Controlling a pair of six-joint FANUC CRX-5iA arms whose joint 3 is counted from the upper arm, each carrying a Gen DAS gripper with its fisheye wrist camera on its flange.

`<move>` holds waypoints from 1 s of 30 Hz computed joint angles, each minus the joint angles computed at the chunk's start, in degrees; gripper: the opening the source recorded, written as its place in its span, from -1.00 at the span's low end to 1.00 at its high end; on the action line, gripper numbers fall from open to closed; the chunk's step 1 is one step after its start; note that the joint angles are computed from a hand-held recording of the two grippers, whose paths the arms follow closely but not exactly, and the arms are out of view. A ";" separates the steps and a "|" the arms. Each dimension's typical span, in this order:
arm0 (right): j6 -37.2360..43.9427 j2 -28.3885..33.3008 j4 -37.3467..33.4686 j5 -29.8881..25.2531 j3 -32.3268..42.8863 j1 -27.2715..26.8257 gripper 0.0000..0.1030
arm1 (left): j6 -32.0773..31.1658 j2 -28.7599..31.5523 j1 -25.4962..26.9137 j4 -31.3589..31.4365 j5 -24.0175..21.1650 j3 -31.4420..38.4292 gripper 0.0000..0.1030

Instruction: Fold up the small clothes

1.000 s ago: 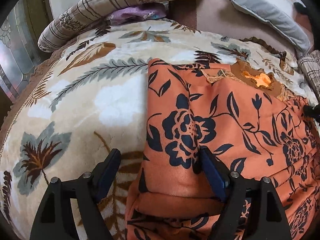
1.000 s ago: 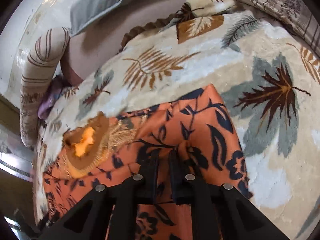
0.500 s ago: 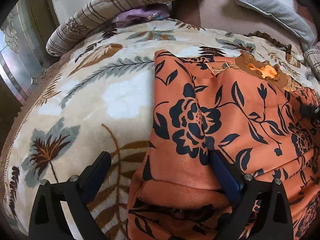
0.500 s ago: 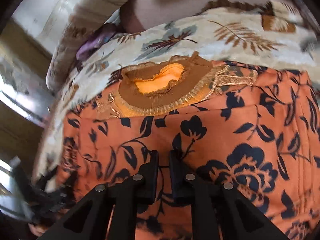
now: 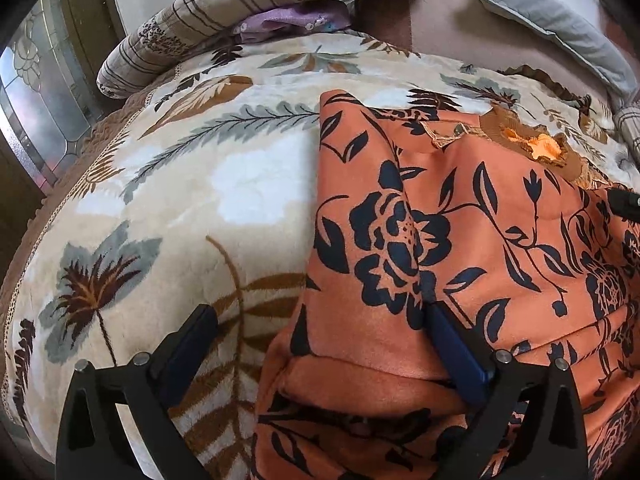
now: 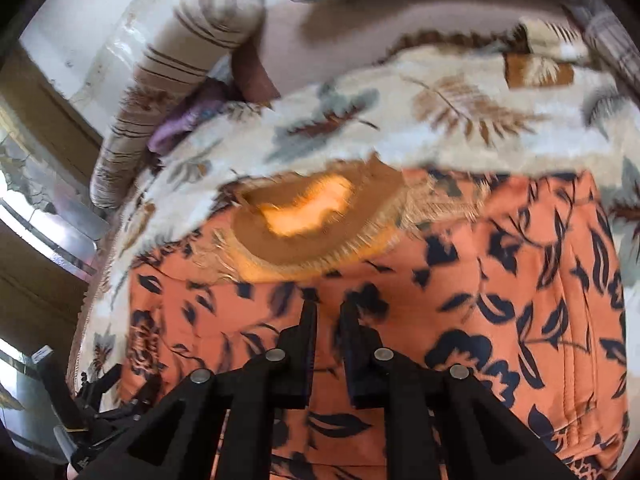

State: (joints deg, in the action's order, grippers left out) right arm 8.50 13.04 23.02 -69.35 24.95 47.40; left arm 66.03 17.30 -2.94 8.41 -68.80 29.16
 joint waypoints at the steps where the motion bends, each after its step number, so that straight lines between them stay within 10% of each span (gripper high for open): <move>1: 1.72 0.65 -1.11 1.32 1.12 -0.18 -0.69 | -0.20 0.15 0.07 0.17 -0.25 0.20 1.00; 12: 11.14 16.13 -8.58 -5.92 22.69 -2.23 -0.69 | -2.17 2.19 1.82 3.57 -5.55 3.01 1.00; 30: -15.57 -10.93 -1.78 -11.90 -9.45 7.20 -0.64 | -6.42 -3.36 3.24 4.08 -2.58 -2.87 1.00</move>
State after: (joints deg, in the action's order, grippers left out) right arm -7.07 2.12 21.24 -81.24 15.50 54.60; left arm 59.61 13.93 0.30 12.48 -71.38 26.29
